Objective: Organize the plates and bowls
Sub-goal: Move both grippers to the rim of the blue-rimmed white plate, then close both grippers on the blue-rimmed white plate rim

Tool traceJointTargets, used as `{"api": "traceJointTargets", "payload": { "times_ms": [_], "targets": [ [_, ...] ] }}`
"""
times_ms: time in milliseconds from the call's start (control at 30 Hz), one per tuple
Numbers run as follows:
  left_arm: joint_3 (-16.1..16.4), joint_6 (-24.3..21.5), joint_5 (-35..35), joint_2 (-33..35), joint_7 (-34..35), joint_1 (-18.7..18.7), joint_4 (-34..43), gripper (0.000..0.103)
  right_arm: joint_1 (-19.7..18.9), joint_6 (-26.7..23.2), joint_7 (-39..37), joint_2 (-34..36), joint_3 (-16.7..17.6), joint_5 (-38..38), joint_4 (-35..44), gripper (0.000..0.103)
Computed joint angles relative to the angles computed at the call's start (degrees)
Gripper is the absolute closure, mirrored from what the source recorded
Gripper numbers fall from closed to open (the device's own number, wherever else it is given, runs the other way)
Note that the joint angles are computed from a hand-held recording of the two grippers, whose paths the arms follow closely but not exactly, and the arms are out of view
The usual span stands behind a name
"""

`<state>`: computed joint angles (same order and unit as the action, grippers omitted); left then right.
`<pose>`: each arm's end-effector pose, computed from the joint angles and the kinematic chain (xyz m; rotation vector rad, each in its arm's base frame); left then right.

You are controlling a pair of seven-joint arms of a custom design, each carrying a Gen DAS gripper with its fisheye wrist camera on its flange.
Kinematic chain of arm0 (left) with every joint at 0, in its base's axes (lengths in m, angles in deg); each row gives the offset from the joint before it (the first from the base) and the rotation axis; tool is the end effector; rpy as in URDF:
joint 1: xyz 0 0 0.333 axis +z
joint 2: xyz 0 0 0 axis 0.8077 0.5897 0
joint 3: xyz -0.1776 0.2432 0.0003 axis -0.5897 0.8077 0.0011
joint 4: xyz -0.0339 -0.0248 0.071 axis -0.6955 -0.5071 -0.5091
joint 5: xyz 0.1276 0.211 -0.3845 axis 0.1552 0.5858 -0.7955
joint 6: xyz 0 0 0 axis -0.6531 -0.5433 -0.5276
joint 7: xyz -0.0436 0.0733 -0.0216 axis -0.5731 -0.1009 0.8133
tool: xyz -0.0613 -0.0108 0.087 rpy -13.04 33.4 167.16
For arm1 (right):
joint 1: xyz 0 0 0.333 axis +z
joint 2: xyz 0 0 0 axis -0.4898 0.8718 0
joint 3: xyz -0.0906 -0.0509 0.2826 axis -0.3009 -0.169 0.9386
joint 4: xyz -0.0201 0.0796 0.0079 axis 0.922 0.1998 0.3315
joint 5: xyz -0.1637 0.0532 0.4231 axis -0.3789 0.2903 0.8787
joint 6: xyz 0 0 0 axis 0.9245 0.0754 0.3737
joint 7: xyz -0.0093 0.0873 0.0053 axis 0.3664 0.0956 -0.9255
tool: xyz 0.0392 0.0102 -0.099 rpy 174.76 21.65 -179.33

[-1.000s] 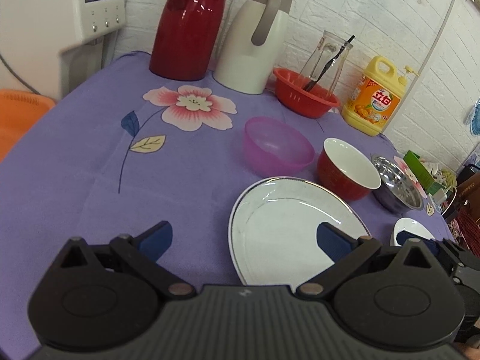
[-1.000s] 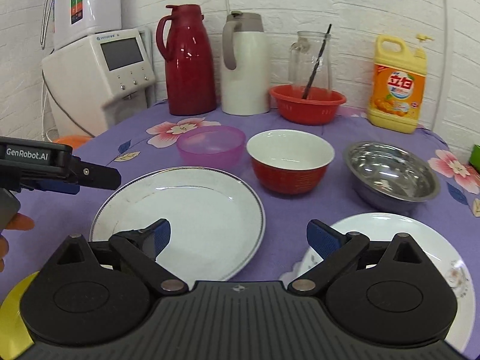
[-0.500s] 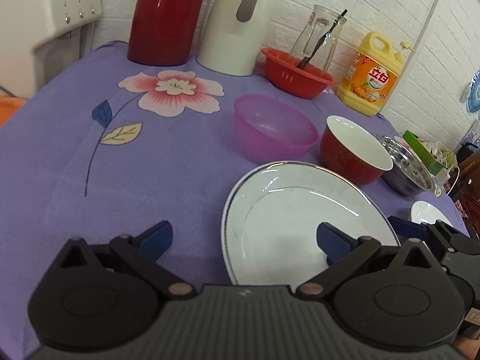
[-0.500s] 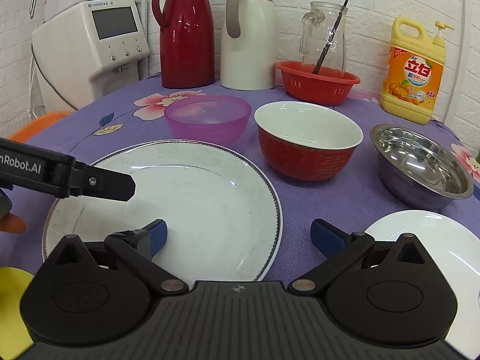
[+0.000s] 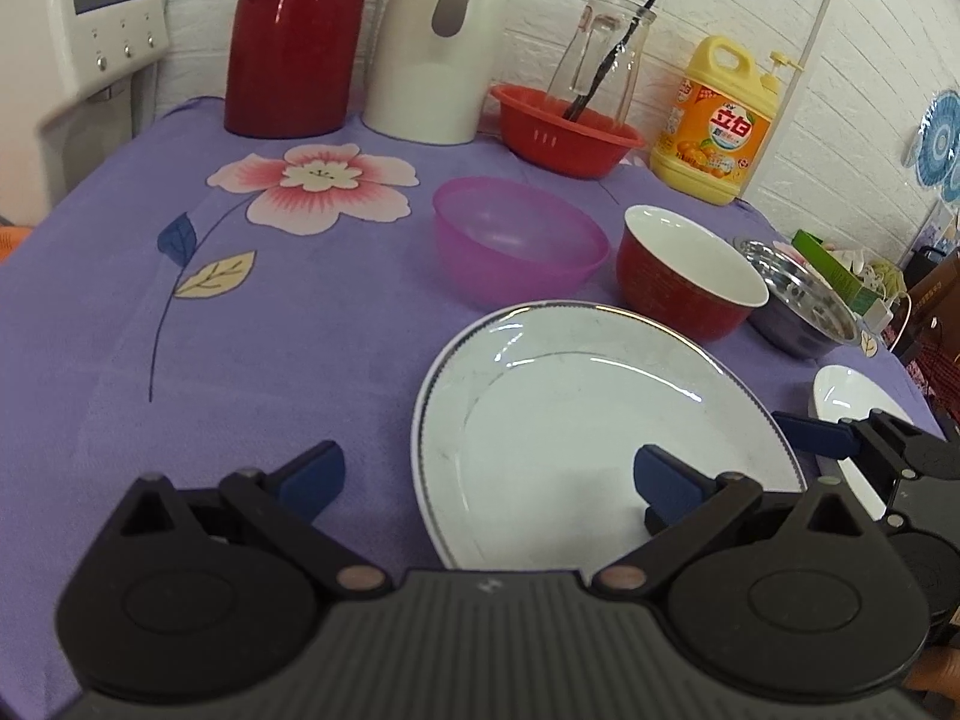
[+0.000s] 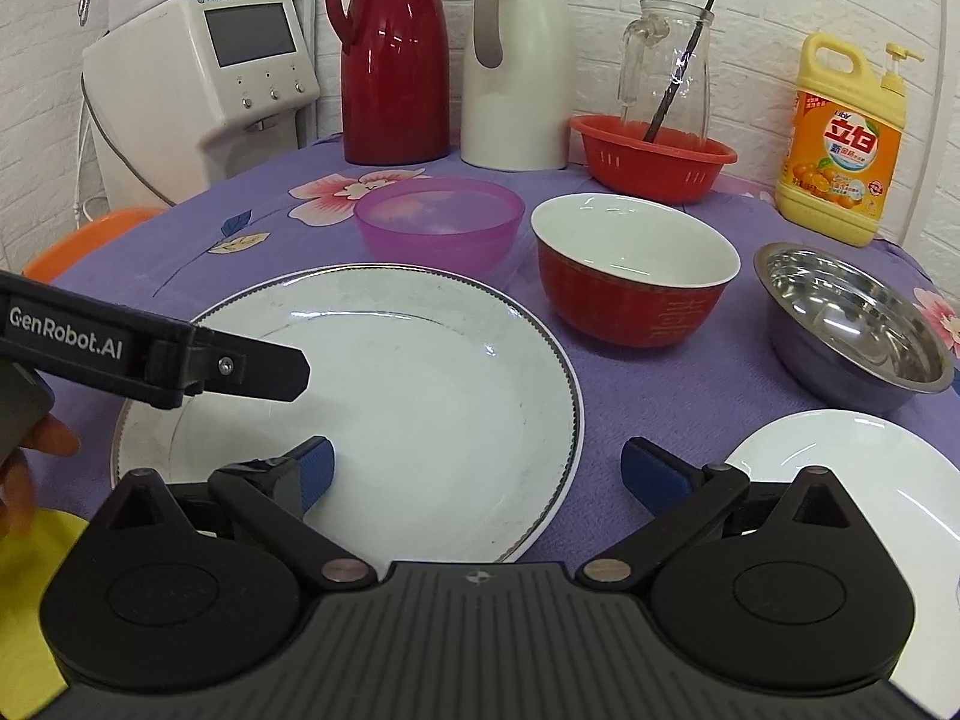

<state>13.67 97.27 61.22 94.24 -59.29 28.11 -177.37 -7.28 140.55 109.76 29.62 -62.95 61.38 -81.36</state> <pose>0.5036 -0.4437 0.4581 -2.0692 1.2984 -0.8748 0.6077 0.3375 0.4469 -2.1128 0.7155 -0.3874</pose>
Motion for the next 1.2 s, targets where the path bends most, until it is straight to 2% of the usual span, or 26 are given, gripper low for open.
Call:
{"api": "traceJointTargets", "payload": {
  "times_ms": [67,100,133,233,400,567,733,900,1067,1200],
  "targets": [
    [-0.3,-1.7,-0.6,1.1,2.3,-0.4,1.5,0.001,0.0,0.0,-0.1,-0.1,0.1,0.3,-0.1,0.0],
    [-0.2,-1.4,-0.2,1.3,2.2,-0.6,1.6,0.002,-0.6,-2.3,-1.7,-0.4,0.3,1.7,0.0,0.0],
    [0.1,0.9,0.2,0.9,1.5,-0.4,0.8,0.004,-1.7,-5.7,0.4,-0.5,0.8,2.4,0.5,0.0],
    [0.3,4.1,0.5,0.6,1.5,-0.1,0.3,0.012,-0.5,-5.8,-0.3,-0.8,-0.2,2.5,0.2,0.0],
    [0.2,2.6,-0.7,1.5,2.1,-0.5,1.8,0.012,-0.1,-5.0,0.3,-0.9,-0.4,3.0,0.1,0.0],
    [0.5,3.4,0.8,1.0,-0.1,-0.6,1.7,0.012,-0.3,-3.7,-2.5,-1.8,-0.1,6.2,-0.5,0.0],
    [0.1,1.6,2.5,0.6,-0.5,-1.1,2.1,0.012,0.0,-2.2,-7.4,-2.9,0.0,10.7,-1.3,0.0],
    [-0.9,-2.1,3.0,-0.7,-0.2,-2.0,2.3,0.012,0.2,-3.8,-8.4,-4.9,-0.6,12.5,-2.3,0.0],
    [-3.0,-7.2,3.7,-3.2,-1.1,-3.8,1.9,0.012,1.2,-5.0,-13.5,-11.3,-1.7,18.2,-7.7,0.0],
    [-5.2,-11.4,2.8,-4.7,-3.3,-5.8,0.8,0.012,2.9,-6.4,-13.9,-18.4,-3.4,19.5,-14.6,0.0]
  ]
}}
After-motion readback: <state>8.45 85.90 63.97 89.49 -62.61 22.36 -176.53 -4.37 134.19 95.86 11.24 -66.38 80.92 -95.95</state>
